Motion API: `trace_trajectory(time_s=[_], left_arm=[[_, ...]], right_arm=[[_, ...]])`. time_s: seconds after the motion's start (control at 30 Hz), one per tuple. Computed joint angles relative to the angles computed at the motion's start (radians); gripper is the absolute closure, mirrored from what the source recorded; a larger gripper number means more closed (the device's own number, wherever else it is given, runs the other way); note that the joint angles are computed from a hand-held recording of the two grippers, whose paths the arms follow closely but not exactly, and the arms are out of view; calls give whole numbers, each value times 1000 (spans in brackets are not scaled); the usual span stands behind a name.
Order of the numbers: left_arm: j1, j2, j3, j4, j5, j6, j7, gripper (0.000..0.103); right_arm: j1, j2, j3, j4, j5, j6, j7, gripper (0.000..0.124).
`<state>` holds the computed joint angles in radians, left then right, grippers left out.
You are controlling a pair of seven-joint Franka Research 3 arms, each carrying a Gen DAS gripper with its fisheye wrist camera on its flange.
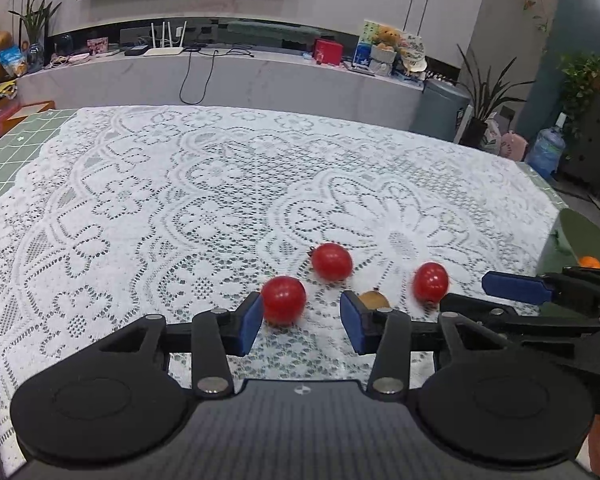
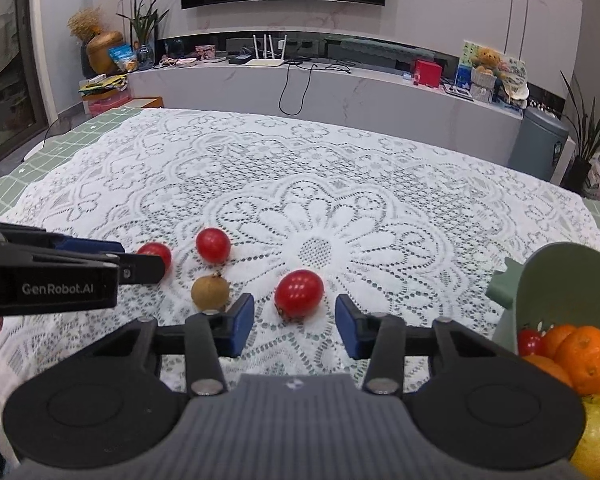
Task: Organize fruits
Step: 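Grasp a red tomato with the left tool while the right tool grasps another tomato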
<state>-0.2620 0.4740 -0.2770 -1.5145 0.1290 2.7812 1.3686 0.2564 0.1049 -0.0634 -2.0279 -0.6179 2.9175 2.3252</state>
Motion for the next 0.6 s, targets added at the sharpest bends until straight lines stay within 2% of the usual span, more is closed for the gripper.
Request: trace_trajectory(time_s=[0.33,0.6], left_arm=[[-31,31,34,45,71,-32,-18,53],[-33,50,34,71,82,-56,-5,62]], right_arm=[[15,62,-18,55,117,1,-60,83],[30,93,-33,80,210,-3,-119,87]])
